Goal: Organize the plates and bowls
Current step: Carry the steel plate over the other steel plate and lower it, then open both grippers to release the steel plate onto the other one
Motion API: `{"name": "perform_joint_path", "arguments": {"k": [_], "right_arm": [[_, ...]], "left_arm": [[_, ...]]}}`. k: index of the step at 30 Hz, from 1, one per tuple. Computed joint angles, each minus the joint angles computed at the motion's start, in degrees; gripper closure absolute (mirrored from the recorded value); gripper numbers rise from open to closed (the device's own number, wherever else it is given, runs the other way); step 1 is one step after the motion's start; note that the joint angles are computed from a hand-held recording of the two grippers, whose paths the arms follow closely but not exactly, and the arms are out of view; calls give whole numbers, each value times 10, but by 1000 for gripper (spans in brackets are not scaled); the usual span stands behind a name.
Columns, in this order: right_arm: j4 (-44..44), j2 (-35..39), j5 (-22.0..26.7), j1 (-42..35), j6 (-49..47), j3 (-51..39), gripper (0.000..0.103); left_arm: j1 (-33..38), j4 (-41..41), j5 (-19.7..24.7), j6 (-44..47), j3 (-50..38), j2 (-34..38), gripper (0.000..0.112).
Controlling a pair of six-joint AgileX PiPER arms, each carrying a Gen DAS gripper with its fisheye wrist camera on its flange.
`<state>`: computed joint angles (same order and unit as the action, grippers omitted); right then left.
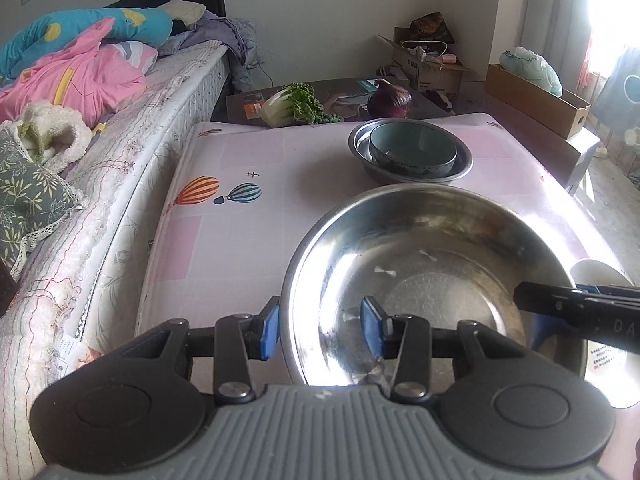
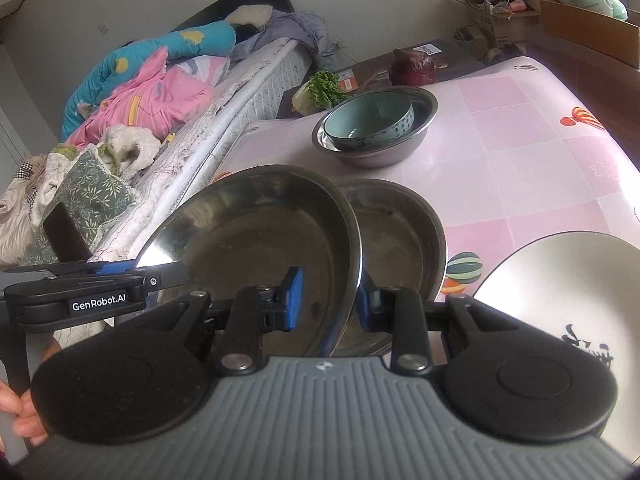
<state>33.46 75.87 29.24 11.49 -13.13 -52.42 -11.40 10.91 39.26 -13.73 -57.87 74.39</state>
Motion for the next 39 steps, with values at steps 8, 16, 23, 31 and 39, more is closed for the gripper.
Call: {"name": "perform_joint_path", "arguments": {"k": [8,16,23,31,39], "right_arm": [[-5,83,-27,-16,-24,-34,75],[-59,105,-56,-29,33,-44,70],[24,92,-42,-58,-44,-34,68],[-20,87,-16,-25,-32,-27,56],[72,-3,-6,-92,-118,26,53]], "left_arm": [[-5,-6,-17,8,-28,79,70],[-11,6,-41,1,-21,83,69],[-11,-3,-33,-2,-15,76,69],[-17,8,-16,-36,15,34,68],[-41,28,10,-67,34,-6,68]]}}
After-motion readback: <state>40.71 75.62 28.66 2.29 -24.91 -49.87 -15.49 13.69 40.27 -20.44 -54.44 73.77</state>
